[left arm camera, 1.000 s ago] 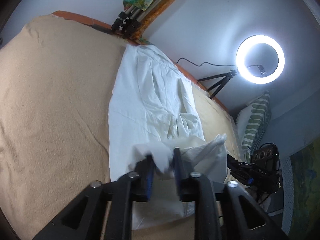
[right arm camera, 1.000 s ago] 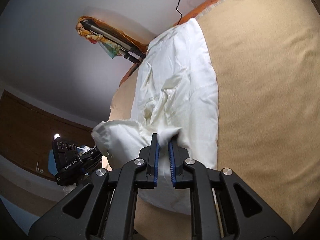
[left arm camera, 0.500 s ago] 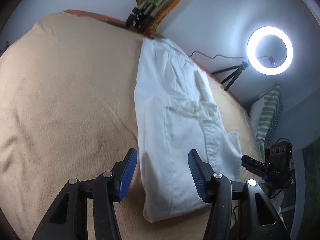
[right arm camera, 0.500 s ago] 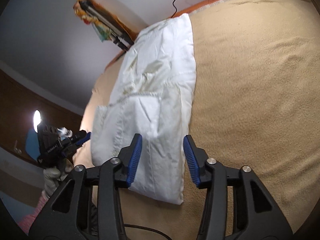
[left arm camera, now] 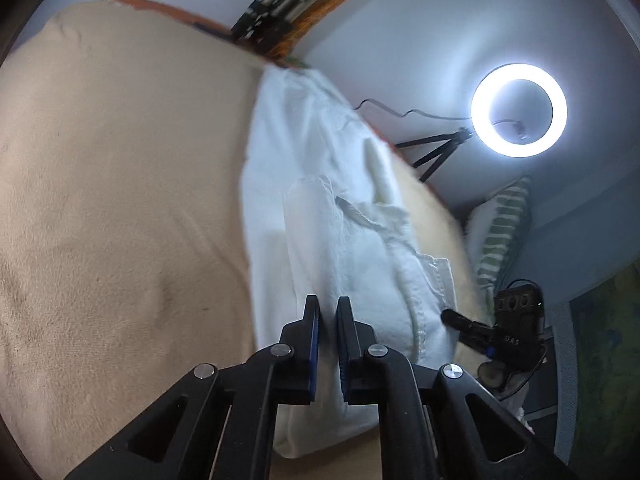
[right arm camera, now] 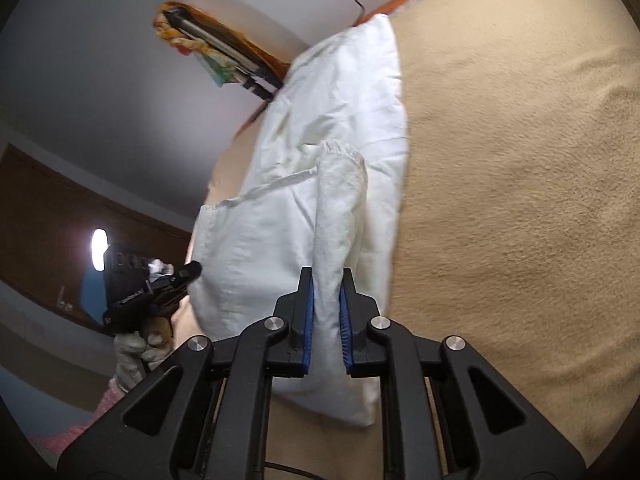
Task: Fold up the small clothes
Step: 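Lower the folded hem onto the shirt and open both tools, then withdraw both open tools and move them to the shirt's collar end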
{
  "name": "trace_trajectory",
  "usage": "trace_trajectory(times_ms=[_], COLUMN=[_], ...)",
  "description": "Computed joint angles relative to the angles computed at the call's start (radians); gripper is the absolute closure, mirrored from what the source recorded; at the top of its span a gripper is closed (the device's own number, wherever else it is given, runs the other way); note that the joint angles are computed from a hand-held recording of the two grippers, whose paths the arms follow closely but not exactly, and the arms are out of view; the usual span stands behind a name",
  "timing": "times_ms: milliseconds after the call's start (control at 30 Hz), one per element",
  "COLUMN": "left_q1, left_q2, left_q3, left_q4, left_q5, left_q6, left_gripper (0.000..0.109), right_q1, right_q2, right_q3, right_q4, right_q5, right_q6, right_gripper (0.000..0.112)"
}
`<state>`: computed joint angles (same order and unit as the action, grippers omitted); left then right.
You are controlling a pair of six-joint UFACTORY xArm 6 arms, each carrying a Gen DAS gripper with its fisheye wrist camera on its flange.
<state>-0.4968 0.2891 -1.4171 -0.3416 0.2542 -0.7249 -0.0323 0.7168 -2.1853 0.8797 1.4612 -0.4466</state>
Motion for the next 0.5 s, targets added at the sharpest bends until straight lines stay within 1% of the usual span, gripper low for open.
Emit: trace_trajectory(times_ms=[33, 100, 167, 233, 267, 333, 367, 433, 467, 500], left_q1=[0.008, 0.015, 0.017, 0.013, 0.008, -0.006, -0.013, -0.033, -0.044, -0.052], left_q2=[0.008, 0.021, 0.022, 0.01, 0.004, -0.005, -0.008, 0.009, 0.026, 0.046], left_q3=[-0.01, -0.045, -0.073, -0.09, -0.099, -0.122, -0.129, -0.172, -0.201, -0.229], left_q4=[0.04, 0.226, 0.357, 0.498, 0.561, 0.677, 0.724, 0.795, 0.809, 0.812], left_q5=[0.037, 0.117, 0.188, 0.245, 0.271, 0.32, 0.328, 0.362, 0.374, 0.385], left_q6=[-0.025, -0.153, -0.248, -0.343, -0.38, -0.44, -0.456, -0.458, -0.438, -0.41], left_gripper=[0.098, 0.088, 0.072, 0.07, 0.071, 0.074, 0.074, 0.074, 0.074, 0.074], right_q1=[0.012, 0.043, 0.066, 0.084, 0.095, 0.106, 0.114, 0.128, 0.132, 0.136], right_q2=[-0.002, -0.024, -0.057, -0.109, -0.14, -0.196, -0.226, -0.275, -0.282, -0.279], right_q3=[0.004, 0.025, 0.057, 0.118, 0.156, 0.225, 0.263, 0.328, 0.336, 0.331], right_q4=[-0.037, -0.12, -0.179, -0.235, -0.269, -0.285, -0.289, -0.28, -0.268, -0.261], right_q5=[-0.019, -0.071, -0.121, -0.201, -0.254, -0.335, -0.379, -0.455, -0.464, -0.455], right_q6=[-0.006, -0.041, -0.068, -0.082, -0.077, -0.091, -0.113, -0.174, -0.199, -0.213], right_gripper=[0.099, 0.099, 0.097, 0.089, 0.081, 0.08, 0.08, 0.08, 0.08, 0.08])
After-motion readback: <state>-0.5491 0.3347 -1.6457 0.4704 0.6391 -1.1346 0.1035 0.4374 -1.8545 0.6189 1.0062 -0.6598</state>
